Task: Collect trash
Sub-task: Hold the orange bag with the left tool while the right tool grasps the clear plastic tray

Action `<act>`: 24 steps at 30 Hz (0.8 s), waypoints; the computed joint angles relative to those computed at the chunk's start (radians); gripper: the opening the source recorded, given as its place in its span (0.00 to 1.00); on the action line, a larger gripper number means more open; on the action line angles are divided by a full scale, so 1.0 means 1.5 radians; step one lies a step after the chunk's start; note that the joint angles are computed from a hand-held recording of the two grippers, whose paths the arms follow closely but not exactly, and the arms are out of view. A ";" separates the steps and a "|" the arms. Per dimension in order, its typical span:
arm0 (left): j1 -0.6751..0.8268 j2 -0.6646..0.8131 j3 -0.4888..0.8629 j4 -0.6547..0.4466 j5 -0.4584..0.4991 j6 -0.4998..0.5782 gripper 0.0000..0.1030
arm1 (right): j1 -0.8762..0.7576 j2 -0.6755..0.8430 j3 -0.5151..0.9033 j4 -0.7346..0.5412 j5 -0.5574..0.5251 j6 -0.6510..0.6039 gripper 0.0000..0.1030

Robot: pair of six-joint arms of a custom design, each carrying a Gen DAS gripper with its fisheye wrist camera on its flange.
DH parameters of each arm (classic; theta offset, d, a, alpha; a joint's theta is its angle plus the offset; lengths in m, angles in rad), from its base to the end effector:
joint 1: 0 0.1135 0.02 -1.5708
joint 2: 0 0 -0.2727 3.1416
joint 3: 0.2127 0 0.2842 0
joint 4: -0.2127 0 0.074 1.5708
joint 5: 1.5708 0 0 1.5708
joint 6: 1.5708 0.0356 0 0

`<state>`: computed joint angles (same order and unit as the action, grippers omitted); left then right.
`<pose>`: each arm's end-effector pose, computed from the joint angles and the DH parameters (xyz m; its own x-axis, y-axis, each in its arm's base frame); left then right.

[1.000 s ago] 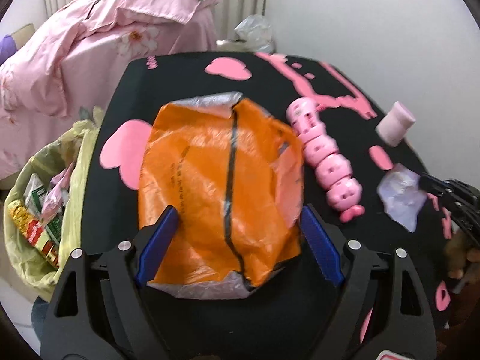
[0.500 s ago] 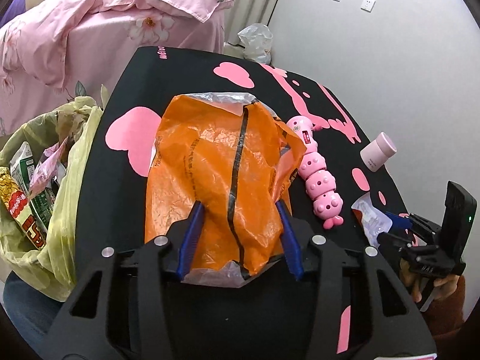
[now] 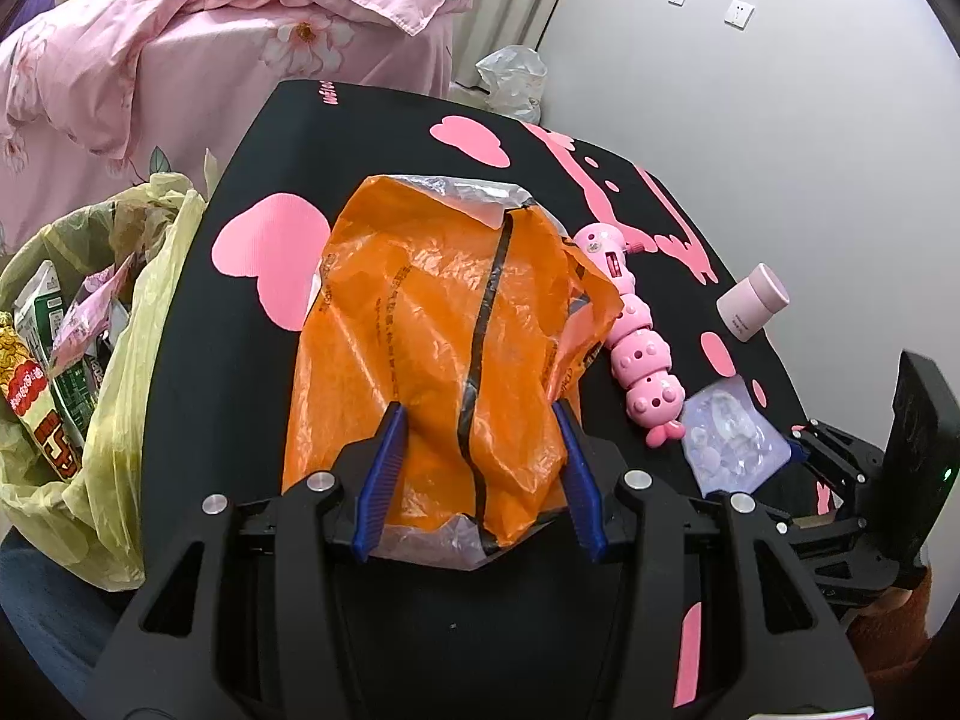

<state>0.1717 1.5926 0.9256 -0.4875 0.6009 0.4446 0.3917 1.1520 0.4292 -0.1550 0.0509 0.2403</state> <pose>0.3218 0.0354 0.1669 -0.7773 0.2253 -0.5875 0.4637 0.8362 -0.2929 0.2106 0.0850 0.1396 -0.7742 -0.0626 -0.6298 -0.1719 0.9785 0.1140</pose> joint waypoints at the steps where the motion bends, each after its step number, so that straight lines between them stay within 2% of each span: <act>1: 0.002 0.001 0.000 -0.001 0.004 0.000 0.45 | 0.003 0.018 0.012 -0.001 -0.002 0.001 0.56; 3: 0.004 -0.001 -0.002 -0.002 0.007 -0.001 0.45 | 0.008 0.039 0.027 -0.009 0.002 0.000 0.56; 5: 0.006 -0.001 -0.003 -0.002 0.010 -0.001 0.45 | 0.028 0.071 0.050 -0.017 0.040 -0.005 0.57; 8: 0.010 -0.003 -0.004 -0.005 0.014 0.001 0.45 | 0.005 0.075 0.052 -0.017 0.009 -0.009 0.57; 11: 0.013 -0.005 -0.007 -0.006 0.018 0.004 0.45 | 0.005 0.062 0.040 -0.016 0.032 -0.017 0.57; 15: 0.018 -0.004 -0.006 -0.009 0.025 0.005 0.45 | 0.036 0.023 0.010 -0.017 0.111 -0.037 0.39; 18: 0.020 -0.010 -0.008 -0.012 0.029 0.006 0.45 | 0.017 -0.004 -0.007 -0.014 0.095 -0.041 0.28; 22: 0.024 -0.028 -0.012 -0.017 0.035 0.007 0.40 | -0.017 -0.061 -0.027 -0.019 0.059 -0.036 0.24; 24: 0.026 -0.039 -0.014 -0.017 0.037 0.004 0.38 | -0.024 -0.090 -0.030 -0.028 0.057 -0.033 0.14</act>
<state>0.2114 1.5348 0.9043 -0.5136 0.6569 0.4512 0.3563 1.0167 0.3841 -0.1976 0.1358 0.1904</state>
